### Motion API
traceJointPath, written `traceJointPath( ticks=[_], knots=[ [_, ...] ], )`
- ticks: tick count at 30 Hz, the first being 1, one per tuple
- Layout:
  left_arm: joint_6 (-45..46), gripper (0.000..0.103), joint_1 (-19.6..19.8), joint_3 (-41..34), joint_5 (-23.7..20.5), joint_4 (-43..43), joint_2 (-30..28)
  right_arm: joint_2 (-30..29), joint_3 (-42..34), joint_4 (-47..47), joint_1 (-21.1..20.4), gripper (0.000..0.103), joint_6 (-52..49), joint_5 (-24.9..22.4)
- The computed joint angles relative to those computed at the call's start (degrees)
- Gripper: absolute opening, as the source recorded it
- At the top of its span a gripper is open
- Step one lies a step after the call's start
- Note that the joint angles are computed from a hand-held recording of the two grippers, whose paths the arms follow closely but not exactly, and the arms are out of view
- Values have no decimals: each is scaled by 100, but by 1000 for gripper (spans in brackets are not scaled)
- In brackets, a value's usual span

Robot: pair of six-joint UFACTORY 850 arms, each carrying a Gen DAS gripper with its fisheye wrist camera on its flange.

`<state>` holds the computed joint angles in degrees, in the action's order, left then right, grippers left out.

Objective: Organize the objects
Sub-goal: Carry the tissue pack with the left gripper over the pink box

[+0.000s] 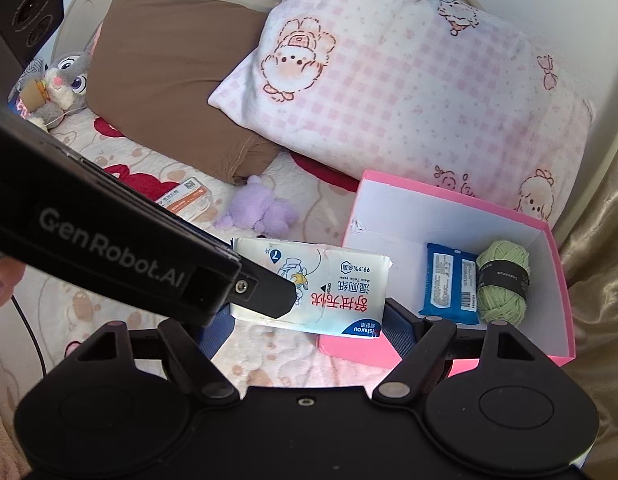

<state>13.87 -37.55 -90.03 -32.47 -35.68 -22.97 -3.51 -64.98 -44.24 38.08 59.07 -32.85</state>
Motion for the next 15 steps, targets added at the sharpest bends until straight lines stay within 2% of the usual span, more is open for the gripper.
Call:
traceJointPath(
  ticks=[8, 12, 15],
  knots=[
    [-379, 33, -229, -1132, -123, 167, -839, 294, 372, -438, -479, 84, 252, 237],
    [-763, 33, -297, -1843, -287, 317, -1394, 260, 393, -143, -820, 85, -292, 423],
    [-1216, 33, -342, -2571, -528, 612, -1916, 184, 374, 419, -1166, 85, -1046, 689]
  ],
)
